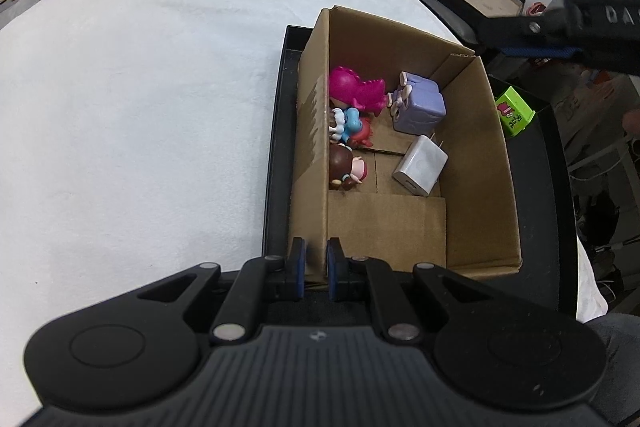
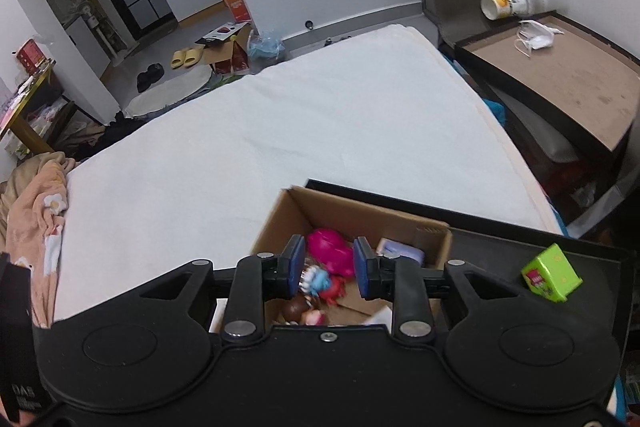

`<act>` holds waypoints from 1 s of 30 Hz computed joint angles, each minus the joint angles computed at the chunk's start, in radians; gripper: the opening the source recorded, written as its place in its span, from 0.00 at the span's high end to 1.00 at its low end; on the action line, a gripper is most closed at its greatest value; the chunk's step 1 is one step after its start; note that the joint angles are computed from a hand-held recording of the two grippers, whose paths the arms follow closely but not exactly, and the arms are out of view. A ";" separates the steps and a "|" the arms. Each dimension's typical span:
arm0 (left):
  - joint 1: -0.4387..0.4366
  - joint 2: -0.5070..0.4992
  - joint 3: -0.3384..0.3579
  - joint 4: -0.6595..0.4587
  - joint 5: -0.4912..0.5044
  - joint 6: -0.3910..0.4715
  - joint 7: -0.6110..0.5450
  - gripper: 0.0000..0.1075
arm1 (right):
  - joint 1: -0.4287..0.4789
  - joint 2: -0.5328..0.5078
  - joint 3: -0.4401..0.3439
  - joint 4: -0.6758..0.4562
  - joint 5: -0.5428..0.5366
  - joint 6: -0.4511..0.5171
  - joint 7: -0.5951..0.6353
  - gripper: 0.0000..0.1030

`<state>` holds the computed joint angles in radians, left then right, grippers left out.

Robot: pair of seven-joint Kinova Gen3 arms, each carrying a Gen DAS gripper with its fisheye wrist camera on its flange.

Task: Organize rigid objects
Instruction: 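Open the right tool to drop the figure into the box, then move the right tool to the green house-shaped box and close on it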

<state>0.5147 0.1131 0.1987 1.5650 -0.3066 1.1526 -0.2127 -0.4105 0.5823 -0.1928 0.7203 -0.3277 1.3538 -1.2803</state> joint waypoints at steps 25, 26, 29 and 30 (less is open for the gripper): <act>0.057 0.097 -0.027 -0.134 -0.016 0.149 0.012 0.91 | 0.177 -0.095 0.005 0.244 -0.071 -0.186 0.131 0.32; 0.058 0.099 -0.029 -0.138 -0.014 0.154 0.012 0.91 | 0.182 -0.100 0.007 0.256 -0.069 -0.200 0.136 0.32; 0.060 0.106 -0.033 -0.154 -0.008 0.168 0.011 0.91 | 0.195 -0.114 0.009 0.296 -0.068 -0.239 0.154 0.31; 0.059 0.109 -0.034 -0.160 -0.004 0.173 0.010 0.91 | 0.201 -0.116 0.008 0.306 -0.071 -0.249 0.160 0.31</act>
